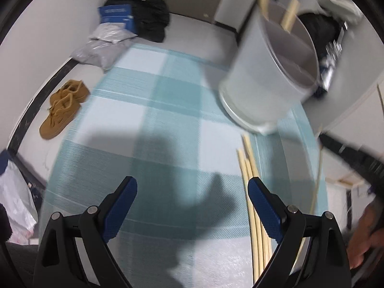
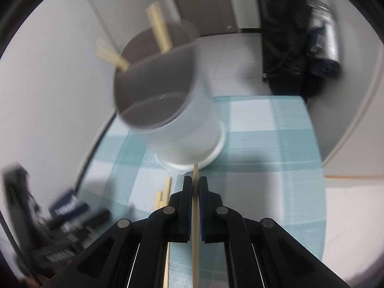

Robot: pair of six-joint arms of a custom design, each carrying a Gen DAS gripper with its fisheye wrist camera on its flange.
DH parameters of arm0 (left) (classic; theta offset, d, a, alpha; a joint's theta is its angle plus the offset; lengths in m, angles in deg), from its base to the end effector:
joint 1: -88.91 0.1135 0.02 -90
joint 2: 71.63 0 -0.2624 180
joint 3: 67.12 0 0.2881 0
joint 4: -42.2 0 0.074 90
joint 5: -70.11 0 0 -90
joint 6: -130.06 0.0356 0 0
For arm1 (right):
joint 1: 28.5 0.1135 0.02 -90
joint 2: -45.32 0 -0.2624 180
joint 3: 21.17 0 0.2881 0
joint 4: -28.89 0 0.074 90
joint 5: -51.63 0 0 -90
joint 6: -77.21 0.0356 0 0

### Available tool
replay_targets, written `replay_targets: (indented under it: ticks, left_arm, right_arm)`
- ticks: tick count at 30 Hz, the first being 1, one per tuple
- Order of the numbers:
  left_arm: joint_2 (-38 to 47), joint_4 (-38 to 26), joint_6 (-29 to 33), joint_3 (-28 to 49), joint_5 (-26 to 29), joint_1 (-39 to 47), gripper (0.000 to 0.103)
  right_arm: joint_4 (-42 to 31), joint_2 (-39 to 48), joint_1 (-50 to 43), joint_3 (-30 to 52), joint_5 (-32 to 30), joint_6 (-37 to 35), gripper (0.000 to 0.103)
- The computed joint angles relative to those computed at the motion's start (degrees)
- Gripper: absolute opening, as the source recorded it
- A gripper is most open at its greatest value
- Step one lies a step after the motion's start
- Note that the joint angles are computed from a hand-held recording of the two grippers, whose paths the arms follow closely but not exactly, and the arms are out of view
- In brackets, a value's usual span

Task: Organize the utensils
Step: 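Close the left tool on another chopstick while the right tool holds its chopstick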

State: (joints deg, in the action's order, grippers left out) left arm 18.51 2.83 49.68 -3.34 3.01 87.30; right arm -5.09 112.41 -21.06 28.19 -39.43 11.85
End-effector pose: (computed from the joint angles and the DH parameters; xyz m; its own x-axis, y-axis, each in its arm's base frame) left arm 0.3222 -0.0229 0.1506 -0.8674 0.1784 -0.4645 0.3354 0.8992 -0.2811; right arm 0.2579 0.0343 0.1814 -0.7661 0.3203 -0.5572 0.1965 0.9422 0.2715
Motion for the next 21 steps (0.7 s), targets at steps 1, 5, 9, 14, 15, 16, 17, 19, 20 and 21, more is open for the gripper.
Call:
replay_targets:
  ticks: [1,5,9,14,15,16,17,19,20,21]
  left_arm:
    - [-0.33,-0.05,0.58,-0.5,-0.78,-0.92,0.091]
    - [-0.61,-0.68,2.09,-1.36,-3.91,-3.25,0.091]
    - [-1.81,0.38,3.11,-3.34,-7.63,-5.5,0.091]
    - [-3.41,1.96,4.65,-5.44,-11.46,-6.98,0.091]
    - [-3.39,1.8,4.58,-5.38,-11.64,-6.82,0.091]
    - [-3.23,1.76,4.1,-5.28,-12.44,-7.03,0.091]
    - [-2.97,1.82,3.6,-5.18,-14.35,-7.67,0.091]
    - [-2.54,1.85,4.11,-4.77,-15.4,-8.33,0.091]
    - [-2.12,1.65,4.5,-4.31,-15.52,-8.54,0.091]
    - [-1.62,1.6,4.45,-3.82,-16.09,-9.03,0.091]
  right_arm:
    - [-0.37,-2.58,-2.27,-1.18,-1.79,0.29,0.004]
    - [1.52,-9.17,-8.69,-5.35,-9.77,4.53,0.004]
    - [7.11,-12.06,-12.42,-10.46,-14.28,7.86,0.004]
    - [7.93,-16.5,-15.68,-14.12,-16.93,6.65,0.004]
    - [8.19,-17.31,-16.48,-15.05,-17.68,6.48,0.004]
    - [8.85,-17.72,-17.52,-15.7,-18.78,6.66,0.004]
    - [10.15,-17.14,-18.24,-16.13,-19.36,6.92,0.004]
    - [10.72,-17.86,-19.31,-17.0,-20.1,7.23,0.004]
    - [11.36,-17.42,-19.38,-17.1,-19.92,7.58,0.004]
    - [11.63,-17.4,-19.81,-17.32,-20.19,7.75,0.004]
